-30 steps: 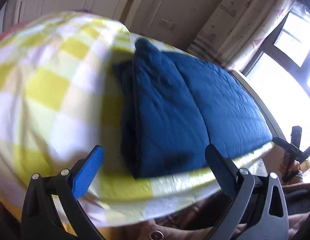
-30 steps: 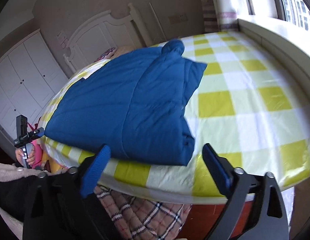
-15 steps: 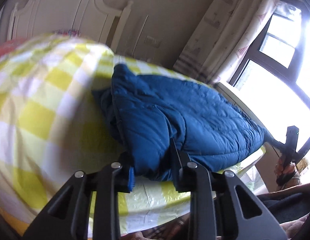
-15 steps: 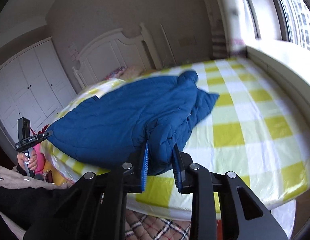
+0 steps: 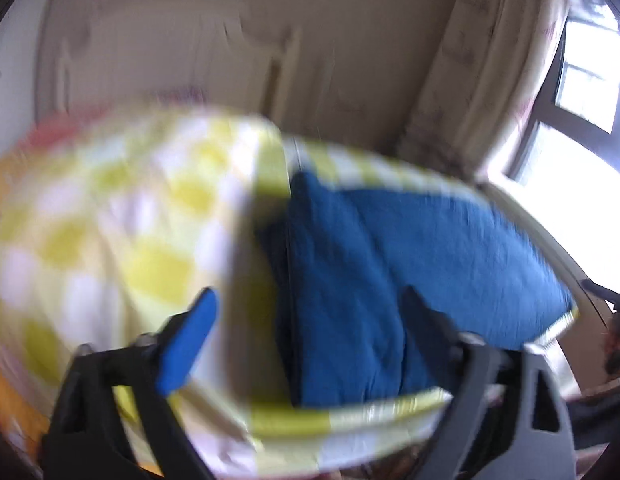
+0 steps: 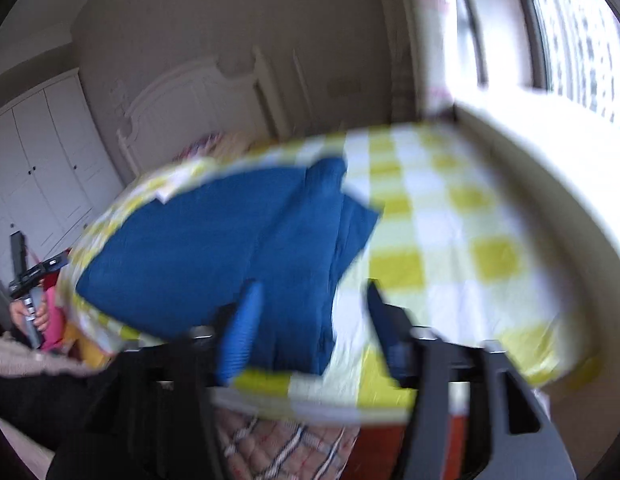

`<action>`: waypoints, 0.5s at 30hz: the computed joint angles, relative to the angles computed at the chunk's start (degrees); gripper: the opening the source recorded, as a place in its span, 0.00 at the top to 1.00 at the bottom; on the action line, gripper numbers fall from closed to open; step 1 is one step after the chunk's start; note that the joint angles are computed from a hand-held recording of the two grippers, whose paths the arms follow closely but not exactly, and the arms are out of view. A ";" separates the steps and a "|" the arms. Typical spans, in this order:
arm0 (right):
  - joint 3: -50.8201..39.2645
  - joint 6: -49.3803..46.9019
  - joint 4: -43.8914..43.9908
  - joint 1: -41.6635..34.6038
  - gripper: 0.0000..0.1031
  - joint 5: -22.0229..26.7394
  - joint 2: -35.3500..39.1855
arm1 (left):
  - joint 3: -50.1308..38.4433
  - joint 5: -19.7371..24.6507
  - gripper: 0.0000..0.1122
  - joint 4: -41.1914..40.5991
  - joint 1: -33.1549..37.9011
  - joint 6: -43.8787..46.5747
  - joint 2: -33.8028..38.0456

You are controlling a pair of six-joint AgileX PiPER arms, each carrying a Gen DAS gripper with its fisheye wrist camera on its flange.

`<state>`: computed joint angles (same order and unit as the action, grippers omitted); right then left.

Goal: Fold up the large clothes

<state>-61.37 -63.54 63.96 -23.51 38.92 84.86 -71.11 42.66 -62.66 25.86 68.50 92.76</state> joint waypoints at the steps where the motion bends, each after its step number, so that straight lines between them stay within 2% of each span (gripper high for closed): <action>1: -0.45 -1.46 2.73 1.68 0.04 -2.61 -1.48 | -1.09 -1.48 0.11 0.04 -1.54 -0.35 -1.34; 3: -4.01 0.76 1.32 6.86 0.04 -5.88 -2.45 | -3.76 -4.65 0.11 3.55 -6.14 -3.99 -2.52; 5: -8.60 9.77 -8.55 14.57 0.04 -12.59 -1.13 | -7.55 -10.46 0.11 12.63 -13.88 -13.12 -2.19; 6: -11.63 14.18 -14.28 19.52 0.04 -16.60 1.27 | -9.14 -11.74 0.11 16.15 -16.46 -16.42 -1.64; 8: -18.27 22.84 -25.74 25.29 0.04 -18.96 6.54 | -16.32 -12.83 0.11 27.26 -22.80 -27.32 2.17; 10: -28.94 32.09 -37.19 29.06 0.04 -16.18 13.95 | -21.82 -13.24 0.11 34.75 -27.14 -35.07 5.57; 11: -34.67 37.78 -42.92 30.49 0.04 -13.09 17.60 | -26.40 -12.07 0.11 39.24 -29.20 -39.83 8.54; 13: -46.13 48.32 -52.39 33.61 0.04 -7.70 26.09 | -36.14 -7.12 0.11 47.75 -32.45 -48.61 14.96; 15: -57.59 54.72 -59.02 35.03 0.04 -0.22 34.27 | -44.01 -3.17 0.11 55.43 -34.93 -54.73 20.98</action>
<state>-118.96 -8.82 4.94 11.52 38.71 119.13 -115.12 39.48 -7.23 -9.07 13.76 113.74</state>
